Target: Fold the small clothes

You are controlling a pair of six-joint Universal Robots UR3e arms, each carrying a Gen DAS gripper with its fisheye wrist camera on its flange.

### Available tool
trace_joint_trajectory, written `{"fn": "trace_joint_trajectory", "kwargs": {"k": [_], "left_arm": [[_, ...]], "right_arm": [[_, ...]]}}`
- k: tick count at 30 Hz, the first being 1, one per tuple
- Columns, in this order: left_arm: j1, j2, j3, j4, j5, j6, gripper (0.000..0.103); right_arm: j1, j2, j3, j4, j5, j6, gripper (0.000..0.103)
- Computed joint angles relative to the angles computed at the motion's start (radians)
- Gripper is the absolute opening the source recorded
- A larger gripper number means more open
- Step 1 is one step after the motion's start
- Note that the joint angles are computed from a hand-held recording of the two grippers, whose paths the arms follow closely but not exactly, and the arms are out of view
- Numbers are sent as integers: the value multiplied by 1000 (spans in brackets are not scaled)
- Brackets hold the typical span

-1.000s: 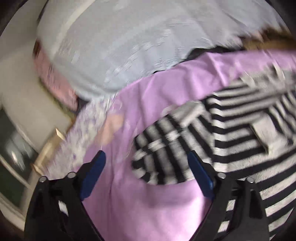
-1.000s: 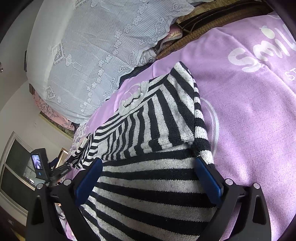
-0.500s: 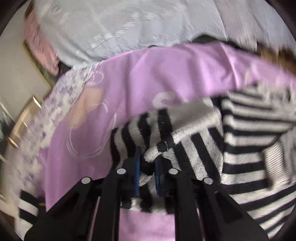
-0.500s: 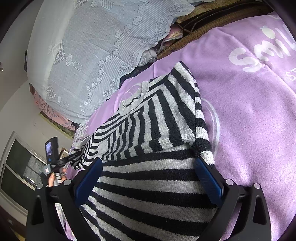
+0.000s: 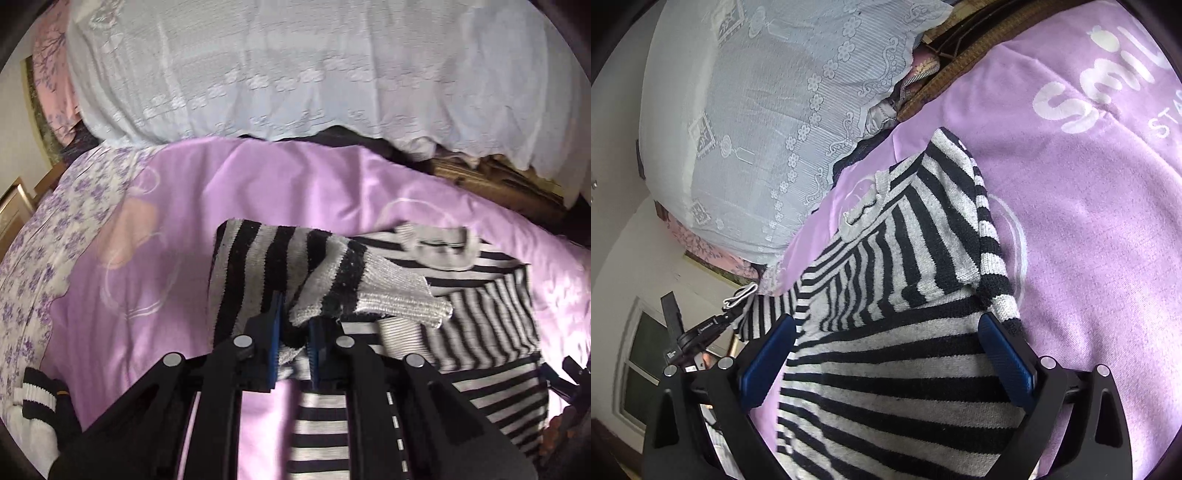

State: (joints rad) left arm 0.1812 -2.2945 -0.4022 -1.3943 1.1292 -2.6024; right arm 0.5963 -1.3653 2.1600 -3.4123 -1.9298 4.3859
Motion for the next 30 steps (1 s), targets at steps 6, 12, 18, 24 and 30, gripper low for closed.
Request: {"fn": "trace_joint_trajectory", "kwargs": {"k": [6,12,18,24,30], "left_arm": [[-89,18,46,-51,-11,-21,11],[-165,130,-124,0,-44,-25,11],[-295,180,-331,117,13,-45,11],[-435,110,-451,232,166,-76,12],[-442,170,-631,362,215,-44,60]], "right_arm": [[-7,-25,16,-17,3,3,99],[-19,-56,46,-55,2,9,99],[-20,-64,64,-78,-2,19,99],[-17,-63,74,-93,-8,26,99],[-31,-63,103,-140,10,43,99]]}}
